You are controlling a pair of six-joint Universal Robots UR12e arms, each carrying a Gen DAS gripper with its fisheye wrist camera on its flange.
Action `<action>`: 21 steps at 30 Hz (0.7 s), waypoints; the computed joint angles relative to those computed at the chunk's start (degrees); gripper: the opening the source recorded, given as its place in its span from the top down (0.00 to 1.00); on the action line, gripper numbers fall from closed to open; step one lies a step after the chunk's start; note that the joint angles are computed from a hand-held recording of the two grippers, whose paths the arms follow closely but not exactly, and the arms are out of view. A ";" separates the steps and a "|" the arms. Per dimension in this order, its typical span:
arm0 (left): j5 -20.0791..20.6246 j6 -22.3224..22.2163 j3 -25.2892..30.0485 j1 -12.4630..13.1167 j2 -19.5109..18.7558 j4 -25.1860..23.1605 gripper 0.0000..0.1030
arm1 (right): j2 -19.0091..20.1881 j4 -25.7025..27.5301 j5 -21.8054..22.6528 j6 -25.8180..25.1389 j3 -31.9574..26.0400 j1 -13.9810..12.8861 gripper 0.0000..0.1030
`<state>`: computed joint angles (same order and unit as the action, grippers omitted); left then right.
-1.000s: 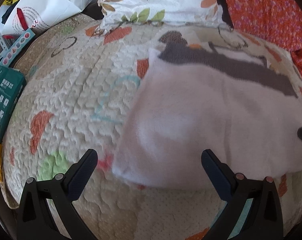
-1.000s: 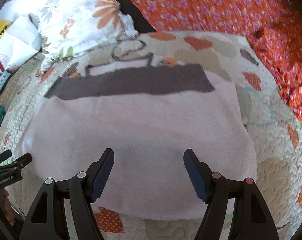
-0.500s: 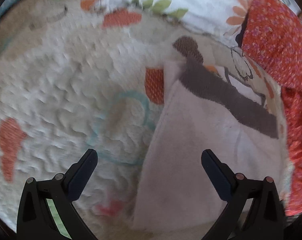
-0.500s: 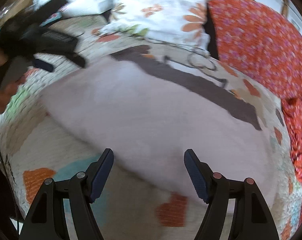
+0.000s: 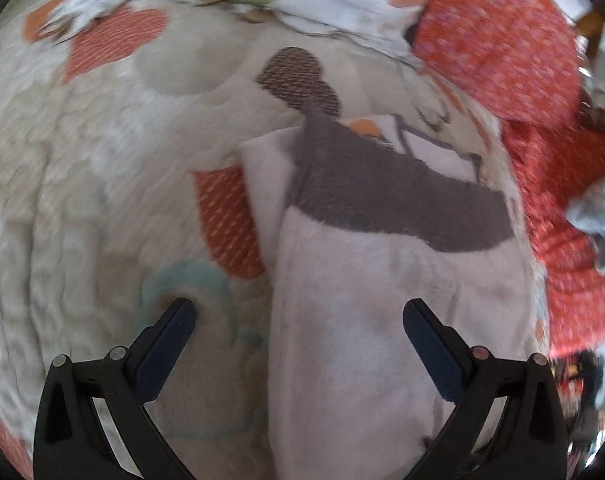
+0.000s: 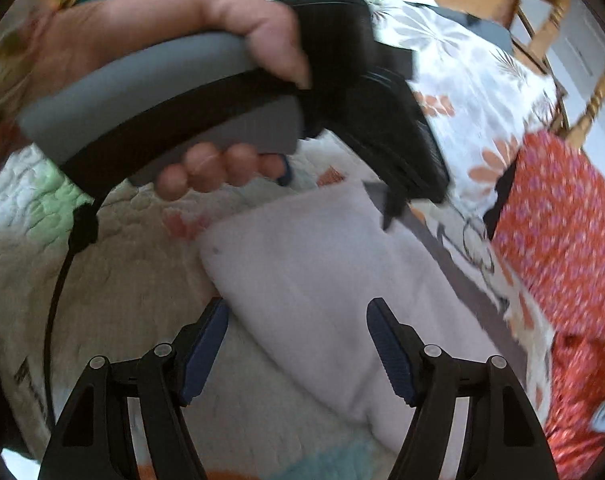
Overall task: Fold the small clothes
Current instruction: 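Grasp the side edge of the folded cardigan with both grippers, then lift the side edge and fold it across the cardigan with both grippers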
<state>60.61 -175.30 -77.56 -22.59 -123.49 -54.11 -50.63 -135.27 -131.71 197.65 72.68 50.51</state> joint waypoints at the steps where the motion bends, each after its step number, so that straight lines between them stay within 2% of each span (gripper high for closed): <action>1: -1.57 0.80 0.29 0.35 -0.28 -0.38 0.00 | 0.62 0.69 0.17 -0.13 -0.82 -0.06 0.31; 4: -6.71 0.61 0.24 1.34 -0.76 0.20 0.00 | 2.14 -0.05 -1.80 -0.85 -2.11 0.14 0.37; 6: -8.75 -1.96 -0.21 1.63 -1.00 2.27 0.01 | 2.87 -1.03 -2.79 -2.12 -2.65 0.18 0.40; 7: -8.73 -2.52 -0.26 1.50 -1.02 2.84 0.05 | 3.13 -1.63 -2.77 -2.76 -2.83 0.18 0.43; 8: -8.27 -2.01 0.03 1.15 -1.10 2.65 0.29 | 3.32 -2.00 -1.89 -3.44 -3.13 0.10 0.52; 9: -8.43 -0.77 0.49 0.96 -1.19 0.78 0.72 | 3.39 -1.99 -0.70 -3.86 -3.35 -0.04 0.67; 10: -8.07 -0.09 1.36 0.61 -1.57 -1.57 0.84 | 3.44 -1.71 -0.01 -4.05 -3.59 -0.14 0.74; 11: -6.65 -0.48 1.63 0.11 -1.71 -1.51 0.84 | 3.62 -1.21 -0.09 -3.87 -3.97 -0.12 0.85; 12: -5.25 -0.63 1.22 -0.24 -1.36 -0.25 0.86 | 3.60 -1.31 -0.42 -3.62 -3.94 -0.13 0.90; 16: -4.49 -1.88 0.89 -0.51 -0.33 1.21 0.90 | 1.17 -4.80 -0.42 -0.47 -0.73 -0.39 0.93; 21: -4.97 -4.21 1.62 -2.55 1.15 5.32 0.91 | -5.79 -9.69 -4.36 4.01 7.49 -0.70 0.93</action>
<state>55.64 -179.52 -75.94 -25.14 -122.34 -48.79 -56.42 -144.95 -136.06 201.66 80.17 49.81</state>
